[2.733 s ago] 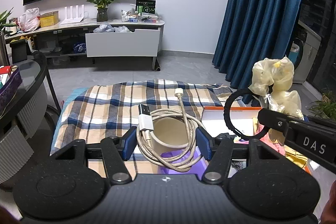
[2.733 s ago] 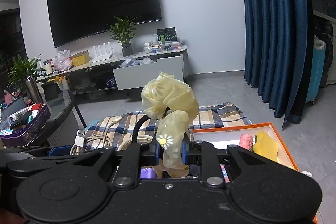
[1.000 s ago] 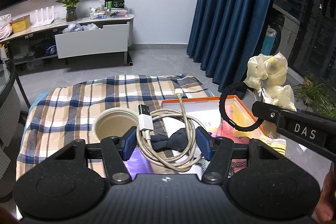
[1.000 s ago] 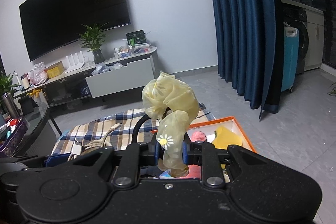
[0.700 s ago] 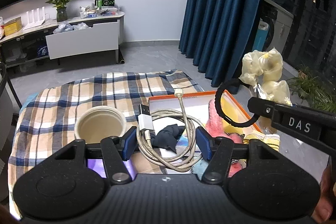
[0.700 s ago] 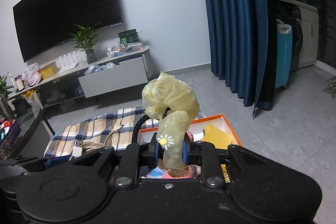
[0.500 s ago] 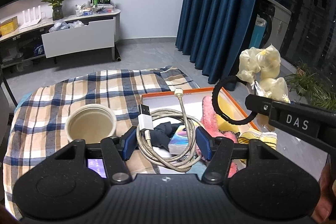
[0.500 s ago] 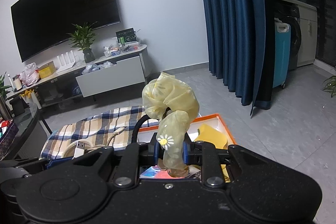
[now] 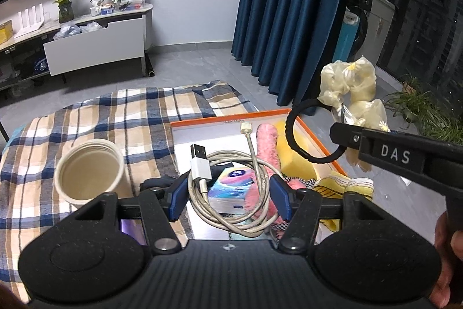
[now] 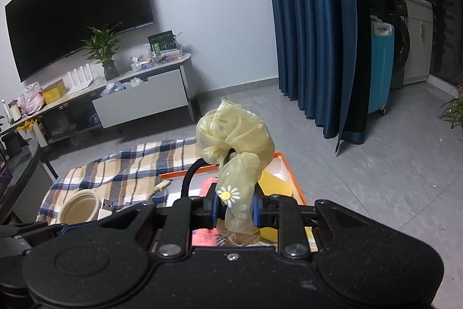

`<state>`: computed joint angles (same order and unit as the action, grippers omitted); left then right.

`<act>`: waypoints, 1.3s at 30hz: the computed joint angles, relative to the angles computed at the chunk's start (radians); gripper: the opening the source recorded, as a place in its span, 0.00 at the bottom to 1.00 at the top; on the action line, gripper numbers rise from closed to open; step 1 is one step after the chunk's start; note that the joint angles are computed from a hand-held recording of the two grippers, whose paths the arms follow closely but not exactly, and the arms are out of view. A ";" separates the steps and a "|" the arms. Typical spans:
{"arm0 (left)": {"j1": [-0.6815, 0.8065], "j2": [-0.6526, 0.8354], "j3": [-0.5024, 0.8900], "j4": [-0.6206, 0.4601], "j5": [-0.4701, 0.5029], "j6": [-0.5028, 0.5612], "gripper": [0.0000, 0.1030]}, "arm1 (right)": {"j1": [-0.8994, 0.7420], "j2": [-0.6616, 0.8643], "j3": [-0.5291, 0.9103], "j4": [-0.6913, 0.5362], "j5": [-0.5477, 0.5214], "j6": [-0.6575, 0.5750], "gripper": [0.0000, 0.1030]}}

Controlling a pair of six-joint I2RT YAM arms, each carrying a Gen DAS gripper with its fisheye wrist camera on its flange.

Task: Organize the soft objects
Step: 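Open left tool dropping white cable in box while right tool releases scrunchie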

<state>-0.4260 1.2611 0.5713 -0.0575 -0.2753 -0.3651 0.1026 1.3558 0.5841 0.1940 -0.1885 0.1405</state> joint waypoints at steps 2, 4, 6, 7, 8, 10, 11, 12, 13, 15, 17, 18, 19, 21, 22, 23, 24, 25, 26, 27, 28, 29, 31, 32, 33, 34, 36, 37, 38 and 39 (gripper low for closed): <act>-0.001 0.010 0.001 0.009 0.005 -0.004 0.59 | -0.012 0.028 0.014 0.004 -0.011 -0.008 0.27; -0.004 0.021 0.003 0.021 0.009 -0.006 0.59 | -0.020 0.053 0.029 0.007 -0.020 -0.017 0.28; -0.010 0.031 0.005 0.026 0.010 -0.010 0.59 | -0.028 0.080 0.043 0.010 -0.036 -0.023 0.28; -0.015 0.037 0.008 0.027 0.007 -0.014 0.59 | -0.029 0.090 0.050 0.009 -0.046 -0.026 0.29; -0.016 0.040 0.009 0.029 0.008 -0.014 0.59 | -0.029 0.102 0.057 0.008 -0.056 -0.030 0.30; -0.020 0.049 0.011 0.032 0.009 -0.020 0.59 | -0.030 0.129 0.074 0.009 -0.068 -0.038 0.33; -0.023 0.054 0.013 0.033 0.007 -0.024 0.59 | -0.033 0.143 0.083 0.011 -0.078 -0.043 0.38; -0.026 0.060 0.015 0.034 0.005 -0.027 0.59 | -0.034 0.157 0.092 0.012 -0.085 -0.051 0.40; -0.027 0.063 0.016 0.034 0.005 -0.030 0.59 | -0.034 0.170 0.101 0.008 -0.085 -0.062 0.43; -0.029 0.069 0.018 0.034 0.002 -0.035 0.59 | -0.039 0.191 0.116 -0.004 -0.076 -0.076 0.54; -0.032 0.072 0.020 0.032 0.000 -0.040 0.59 | -0.058 0.193 0.113 -0.007 -0.094 -0.079 0.55; -0.035 0.074 0.021 0.032 -0.003 -0.043 0.59 | -0.069 0.185 0.104 -0.002 -0.105 -0.077 0.57; -0.038 0.077 0.024 0.031 -0.004 -0.045 0.59 | -0.081 0.173 0.092 0.004 -0.115 -0.076 0.58; -0.048 0.088 0.030 0.034 -0.003 -0.047 0.59 | -0.099 0.144 0.070 0.012 -0.125 -0.079 0.58; -0.058 0.093 0.033 0.034 -0.008 -0.051 0.59 | -0.109 0.126 0.056 0.017 -0.130 -0.085 0.58; -0.065 0.099 0.035 0.036 -0.009 -0.053 0.59 | -0.121 0.105 0.042 0.022 -0.135 -0.089 0.60; -0.073 0.105 0.037 0.040 -0.009 -0.057 0.59 | -0.134 0.086 0.028 0.026 -0.142 -0.090 0.64; -0.082 0.112 0.039 0.043 -0.009 -0.061 0.59 | -0.149 0.072 0.020 0.029 -0.152 -0.092 0.65; -0.089 0.118 0.041 0.046 -0.006 -0.066 0.59 | -0.164 0.058 0.012 0.028 -0.158 -0.094 0.65; -0.095 0.123 0.041 0.052 -0.002 -0.071 0.59 | -0.174 0.047 0.006 0.025 -0.161 -0.096 0.65; -0.101 0.130 0.043 0.057 0.002 -0.076 0.59 | -0.187 0.036 0.000 0.023 -0.169 -0.099 0.65; -0.106 0.135 0.044 0.065 0.008 -0.079 0.59 | -0.195 0.028 -0.005 0.021 -0.174 -0.100 0.65; -0.118 0.149 0.045 0.083 0.005 -0.084 0.60 | -0.212 0.012 -0.019 0.020 -0.187 -0.106 0.65; -0.123 0.157 0.049 0.083 0.000 -0.085 0.61 | -0.219 0.007 -0.023 0.018 -0.193 -0.107 0.65; -0.127 0.165 0.052 0.084 -0.002 -0.084 0.62 | -0.226 0.001 -0.028 0.016 -0.200 -0.110 0.65; -0.130 0.171 0.053 0.082 -0.007 -0.087 0.66 | -0.233 -0.006 -0.034 0.014 -0.208 -0.112 0.65; -0.133 0.172 0.050 0.075 -0.022 -0.097 0.70 | -0.249 -0.016 -0.043 0.009 -0.222 -0.117 0.65; -0.136 0.166 0.047 0.069 -0.031 -0.103 0.71 | -0.256 -0.022 -0.047 0.006 -0.229 -0.121 0.65; -0.135 0.158 0.042 0.063 -0.039 -0.112 0.73 | -0.260 -0.028 -0.052 0.003 -0.233 -0.125 0.65; -0.137 0.150 0.040 0.054 -0.048 -0.124 0.75 | -0.263 -0.031 -0.055 0.004 -0.237 -0.128 0.65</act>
<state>-0.5628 1.4109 0.6110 -0.0031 -0.3238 -0.4887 -0.1605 1.3245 0.5294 0.1981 -0.4250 0.0129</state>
